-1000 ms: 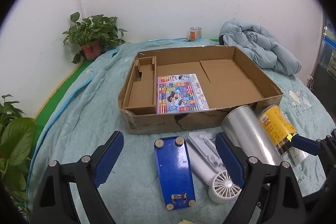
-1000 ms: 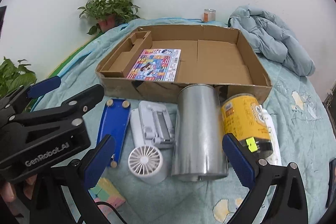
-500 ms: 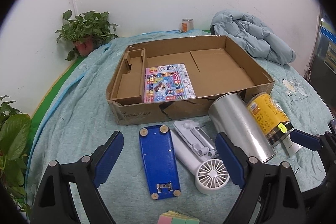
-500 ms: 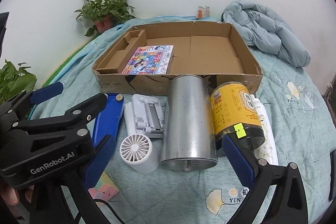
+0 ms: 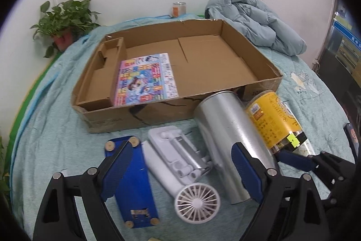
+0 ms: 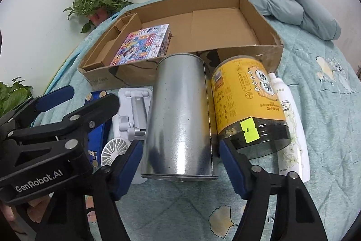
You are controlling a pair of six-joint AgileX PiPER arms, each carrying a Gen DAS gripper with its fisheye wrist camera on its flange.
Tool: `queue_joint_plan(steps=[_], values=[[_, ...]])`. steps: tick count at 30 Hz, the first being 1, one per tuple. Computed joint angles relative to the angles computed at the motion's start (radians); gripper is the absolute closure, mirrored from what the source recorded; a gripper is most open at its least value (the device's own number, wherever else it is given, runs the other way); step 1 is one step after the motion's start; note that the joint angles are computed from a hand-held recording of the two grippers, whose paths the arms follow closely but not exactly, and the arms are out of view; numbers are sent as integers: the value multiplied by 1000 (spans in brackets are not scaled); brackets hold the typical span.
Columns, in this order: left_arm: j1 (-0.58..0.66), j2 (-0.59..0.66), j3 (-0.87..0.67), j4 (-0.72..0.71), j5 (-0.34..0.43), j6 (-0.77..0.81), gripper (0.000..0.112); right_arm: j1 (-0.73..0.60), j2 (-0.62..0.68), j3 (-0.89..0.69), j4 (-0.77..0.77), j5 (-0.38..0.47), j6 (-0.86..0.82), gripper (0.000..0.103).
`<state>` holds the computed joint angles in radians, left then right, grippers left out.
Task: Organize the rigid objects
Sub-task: 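Close the left tool around the silver can's body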
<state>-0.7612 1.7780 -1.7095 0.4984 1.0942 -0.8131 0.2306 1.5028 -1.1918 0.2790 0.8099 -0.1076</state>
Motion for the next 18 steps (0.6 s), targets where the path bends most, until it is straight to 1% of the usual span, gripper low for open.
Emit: queue_joint_plan(steps=[6, 8, 12, 14, 16, 18], values=[[37, 62, -71, -127, -13, 97, 23, -32, 16, 13, 75, -2, -77, 39], [58, 76, -87, -202, -19, 142, 23, -46, 2, 29, 103, 15, -97, 39], [83, 98, -99, -337, -16, 225, 23, -80, -55, 82, 145, 66, -137, 39], [95, 103, -97, -417, -28, 281, 23, -97, -82, 103, 155, 101, -151, 38], [107, 112, -103, -486, -21, 328, 23, -118, -93, 106, 176, 157, -172, 37], [122, 129, -110, -578, -6, 383, 23, -141, -98, 114, 203, 195, -192, 36]])
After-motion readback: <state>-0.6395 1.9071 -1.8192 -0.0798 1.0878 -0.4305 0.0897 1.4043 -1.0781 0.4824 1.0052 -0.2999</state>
